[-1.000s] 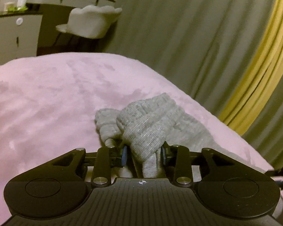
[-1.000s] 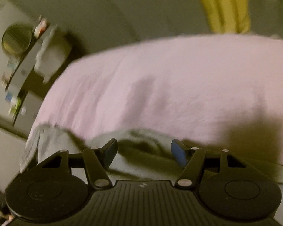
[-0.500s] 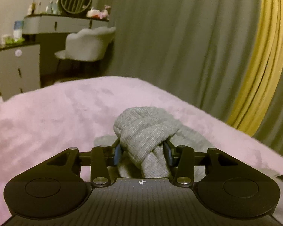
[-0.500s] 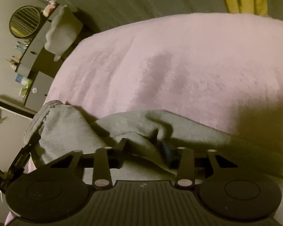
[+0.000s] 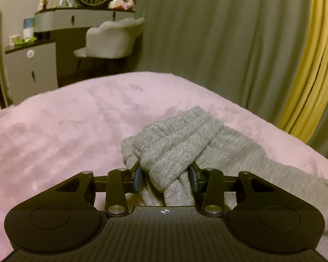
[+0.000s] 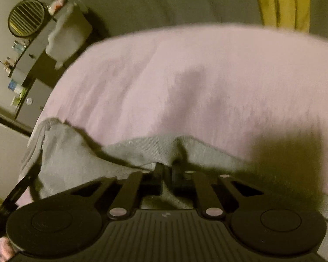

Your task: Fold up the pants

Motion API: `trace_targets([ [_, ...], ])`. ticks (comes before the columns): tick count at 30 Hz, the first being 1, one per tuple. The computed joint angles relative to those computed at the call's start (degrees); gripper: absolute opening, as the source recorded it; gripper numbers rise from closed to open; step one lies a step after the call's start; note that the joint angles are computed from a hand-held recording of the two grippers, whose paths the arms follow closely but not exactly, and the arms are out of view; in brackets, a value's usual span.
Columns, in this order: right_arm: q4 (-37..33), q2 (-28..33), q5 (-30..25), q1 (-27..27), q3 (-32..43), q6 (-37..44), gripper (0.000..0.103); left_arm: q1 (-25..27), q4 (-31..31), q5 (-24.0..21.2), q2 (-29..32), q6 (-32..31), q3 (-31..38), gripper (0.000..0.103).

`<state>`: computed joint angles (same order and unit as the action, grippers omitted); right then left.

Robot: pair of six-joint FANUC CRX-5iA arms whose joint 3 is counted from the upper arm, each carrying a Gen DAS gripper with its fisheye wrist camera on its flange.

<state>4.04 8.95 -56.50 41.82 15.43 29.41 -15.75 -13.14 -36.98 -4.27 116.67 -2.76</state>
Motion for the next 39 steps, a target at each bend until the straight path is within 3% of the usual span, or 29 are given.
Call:
trace_targets([
  [2, 11.24, -0.20, 1.27, 3.09, -2.64, -4.96, 0.006, -0.47, -1.20, 0.24, -0.61, 1.23, 0.41, 0.042],
  [6, 29.63, -0.80, 1.86, 6.48, -7.82, -14.85, 0.005, -0.99, -4.39, 6.05, -2.69, 3.08, -1.76, 0.042],
  [8, 41.92, -0.68, 0.39, 7.89, -11.63, -19.93, 0.000, -1.60, -6.48, 2.67, -0.83, 3.75, 0.14, 0.045],
  [9, 43.70, 0.82, -4.56, 8.18, -9.97, -18.76, 0.000, -1.05, -4.66, 1.15, 0.19, 2.86, 0.52, 0.045],
  [10, 42.49, 2.17, -6.74, 7.39, -8.57, -17.90, 0.000, -0.43, -3.12, 0.75, 0.57, 2.67, 0.13, 0.050],
  [12, 34.78, 0.95, -5.15, 5.53, -8.27, -19.86, 0.000, 0.35, -1.76, 2.05, -0.12, 2.47, -1.30, 0.052],
  [15, 31.63, -4.35, 2.37, 4.80, -13.08, -20.78, 0.002, 0.27, -2.93, 2.81, -0.48, 5.07, -1.05, 0.062],
  [18, 21.98, -6.33, 7.70, 3.52, -12.26, -16.45, 0.002, -0.13, -3.21, 1.20, 0.12, 6.04, -0.59, 0.058],
  [23, 4.26, 1.28, -2.54, 0.67, 1.76, -2.21, 0.002, 0.22, -2.57, 2.16, -0.75, 7.06, -1.40, 0.054],
  [24, 5.28, 3.07, -3.67, 0.87, 2.82, -2.76, 0.001, -0.52, -4.33, 1.55, -0.59, 8.74, -0.84, 0.054],
  [27, 18.85, 6.95, -2.95, 1.91, 1.12, -6.47, 0.000, -5.25, -15.39, -1.80, 0.25, 14.03, 2.29, 0.054],
  [28, 19.13, 7.13, -2.65, 1.80, 1.16, -8.38, 0.000, -6.84, -18.92, -3.36, 0.64, 14.68, 3.40, 0.058],
  [30, 23.40, 4.50, 1.54, 2.51, -2.79, -13.70, 0.000, -9.22, -24.90, -6.94, 1.42, 19.20, 5.24, 0.078],
  [31, 29.68, 2.50, 3.33, 3.73, -6.48, -16.14, 0.002, -8.96, -25.05, -7.59, 1.54, 20.56, 5.42, 0.086],
  [33, 34.50, -1.44, 5.87, 5.39, -11.58, -18.10, 0.005, -5.64, -18.96, -4.92, 0.87, 20.27, 3.65, 0.088],
  [36, 22.90, -6.83, 11.79, 6.14, -14.50, -13.53, 0.006, -4.64, -16.49, -4.77, 0.60, 22.01, 3.22, 0.089],
  [38, 11.92, -7.07, 11.31, 6.21, -12.87, -5.34, 0.006, -6.72, -20.08, -7.02, 0.69, 23.50, 4.54, 0.090],
  [39, 10.66, -5.53, 9.83, 6.68, -11.55, -3.32, 0.008, -7.94, -22.11, -8.42, 0.65, 24.22, 5.27, 0.092],
])
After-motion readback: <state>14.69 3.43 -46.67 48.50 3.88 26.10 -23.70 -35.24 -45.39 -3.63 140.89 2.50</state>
